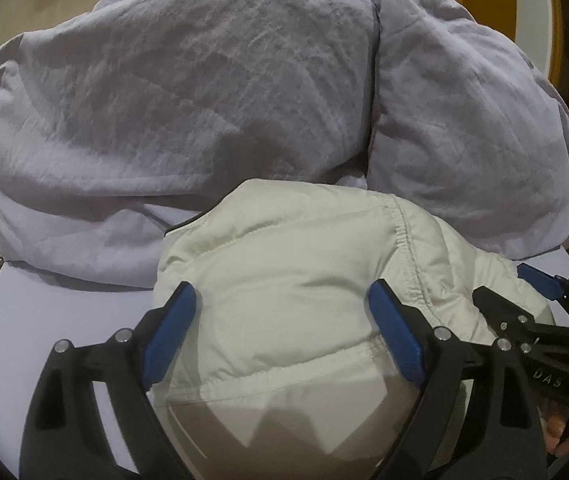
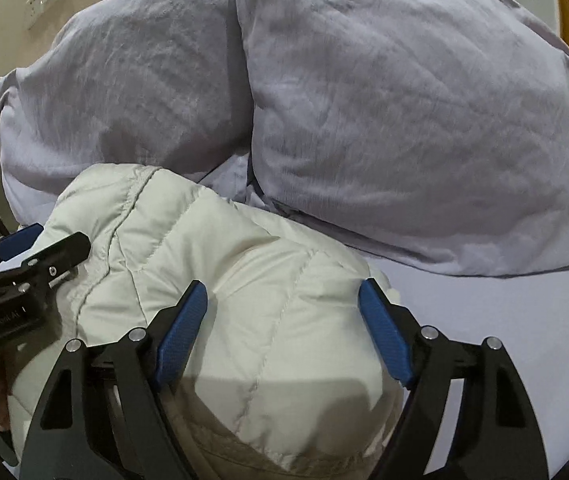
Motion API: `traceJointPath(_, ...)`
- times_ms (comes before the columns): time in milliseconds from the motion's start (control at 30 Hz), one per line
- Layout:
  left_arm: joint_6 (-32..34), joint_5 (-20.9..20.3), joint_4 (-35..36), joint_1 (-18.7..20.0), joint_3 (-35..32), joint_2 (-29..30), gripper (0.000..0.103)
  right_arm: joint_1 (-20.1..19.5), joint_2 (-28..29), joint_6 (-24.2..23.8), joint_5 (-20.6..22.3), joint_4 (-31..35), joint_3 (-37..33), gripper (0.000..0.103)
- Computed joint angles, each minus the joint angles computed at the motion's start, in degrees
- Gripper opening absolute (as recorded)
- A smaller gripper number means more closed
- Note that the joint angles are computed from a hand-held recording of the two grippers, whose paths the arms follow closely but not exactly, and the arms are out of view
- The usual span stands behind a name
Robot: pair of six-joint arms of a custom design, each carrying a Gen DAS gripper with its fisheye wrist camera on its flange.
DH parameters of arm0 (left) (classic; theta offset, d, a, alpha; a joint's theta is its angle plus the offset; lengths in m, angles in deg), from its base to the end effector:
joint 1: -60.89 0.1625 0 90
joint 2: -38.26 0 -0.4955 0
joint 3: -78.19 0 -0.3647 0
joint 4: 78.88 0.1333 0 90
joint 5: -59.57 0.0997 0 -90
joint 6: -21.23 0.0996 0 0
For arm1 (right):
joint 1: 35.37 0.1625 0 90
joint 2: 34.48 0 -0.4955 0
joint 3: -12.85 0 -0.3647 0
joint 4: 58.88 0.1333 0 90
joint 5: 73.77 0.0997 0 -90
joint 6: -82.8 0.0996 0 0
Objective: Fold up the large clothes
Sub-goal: 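Press the rolled jacket bundle down with both grippers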
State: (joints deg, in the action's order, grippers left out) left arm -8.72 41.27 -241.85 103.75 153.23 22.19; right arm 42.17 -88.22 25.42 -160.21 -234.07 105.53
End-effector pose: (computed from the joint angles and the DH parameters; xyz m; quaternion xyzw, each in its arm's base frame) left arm -0.4083 -0.6897 -0.0191 0.0497 0.8061 -0.4395 0.3931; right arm -0.0186 -0.7307 0.3361 0.3624 -0.8448 0.3382 0.2013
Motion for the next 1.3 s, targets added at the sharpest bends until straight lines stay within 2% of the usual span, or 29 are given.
traceJointPath(567,10.67,1.52,-13.17,0.99,-2.05,4.32,0.092,-2.54,2.76,0.3,5.09,-2.27,-1.01,0.082)
traceJointPath(1300,13.01,1.63,-16.05,1.51,-2.93,5.39,0.095,-2.66,3.57,0.7,5.17,-2.21,-2.02,0.083)
